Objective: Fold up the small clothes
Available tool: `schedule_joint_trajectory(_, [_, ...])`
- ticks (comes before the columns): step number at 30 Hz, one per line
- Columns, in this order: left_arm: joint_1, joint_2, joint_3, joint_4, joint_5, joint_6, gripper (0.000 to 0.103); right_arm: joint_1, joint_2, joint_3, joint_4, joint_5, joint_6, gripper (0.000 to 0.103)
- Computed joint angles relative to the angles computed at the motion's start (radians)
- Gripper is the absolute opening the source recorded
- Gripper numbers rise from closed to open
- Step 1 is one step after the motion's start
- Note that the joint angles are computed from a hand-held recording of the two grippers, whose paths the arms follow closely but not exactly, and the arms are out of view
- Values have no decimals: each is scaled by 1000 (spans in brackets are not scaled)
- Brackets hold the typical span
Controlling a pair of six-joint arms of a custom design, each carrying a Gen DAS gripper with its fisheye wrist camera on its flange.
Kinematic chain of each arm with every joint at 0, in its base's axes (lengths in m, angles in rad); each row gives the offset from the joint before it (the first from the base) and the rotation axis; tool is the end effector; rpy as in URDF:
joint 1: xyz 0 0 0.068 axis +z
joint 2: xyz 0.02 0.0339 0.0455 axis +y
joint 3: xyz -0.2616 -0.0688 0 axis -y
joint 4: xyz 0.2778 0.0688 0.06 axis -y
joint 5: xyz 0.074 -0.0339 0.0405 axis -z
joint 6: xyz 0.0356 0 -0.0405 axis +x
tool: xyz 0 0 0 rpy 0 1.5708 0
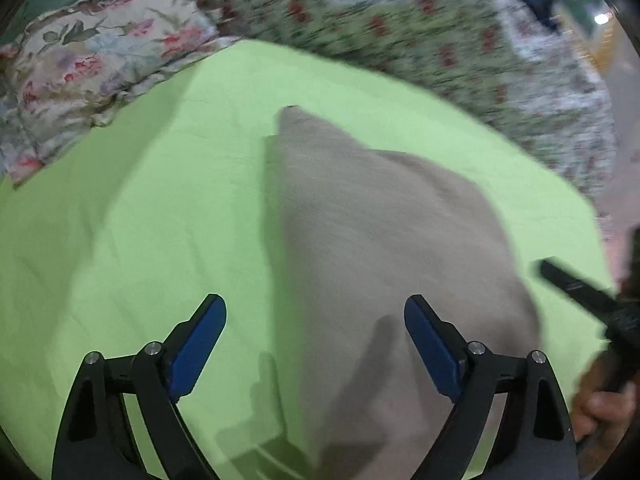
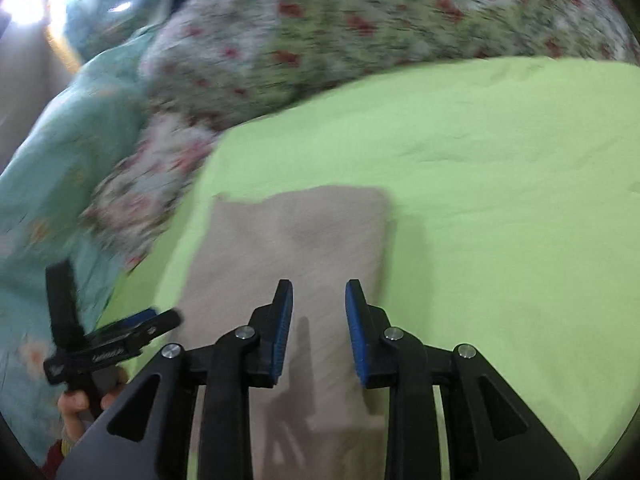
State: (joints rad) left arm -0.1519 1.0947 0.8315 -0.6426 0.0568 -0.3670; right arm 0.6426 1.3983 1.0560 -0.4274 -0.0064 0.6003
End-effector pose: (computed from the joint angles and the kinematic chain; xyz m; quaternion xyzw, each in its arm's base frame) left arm 0.2483 -0.0401 0.2455 -0.0922 0.9404 -0.1096 0.3085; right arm 0.2685 0.2013 0.2582 -0.0207 0.9206 0.2294 0.3153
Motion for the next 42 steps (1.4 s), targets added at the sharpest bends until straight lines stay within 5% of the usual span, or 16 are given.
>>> schedule_joint_trajectory(3, [-12,-106,-69,12,108,17,86,45,39,3,-19,-6,-8,29])
schedule_joint_trajectory(5, [-42,-69,-66,7,68,36,85,30,88,3,-47,12,13,25])
schedule_joint_trajectory(8, [-26,92,-48,14,77,34,79,-30,81,-74,37,-24,45,0])
schedule_joint_trajectory(11, [28,94,-77,47,151,13,81,-43,66,-79,32,-43,63,0])
schedule_joint_trajectory(29, [-210,-323,-244,-228,-117,-97,81,284,-211,-206,-236,226,258,8])
schedule_joint_trajectory(32, [-300,-409,-234,-324,-224,-143,81,337,-249,-188,-280,271,290,26])
schedule_joint_trajectory(34, [-361,-444,-226,-373,-277,-181,81,384,-283,-188,-296,302,320,47])
schedule_joint_trajectory(38, [-494,-503,-225,-464,-335,-299,85,494,-321,-189,-341,355,400,54])
schedule_joint_trajectory(42, [-644,-541,-233,-572,-417,-426,85,566,-320,-188,-363,367,459,74])
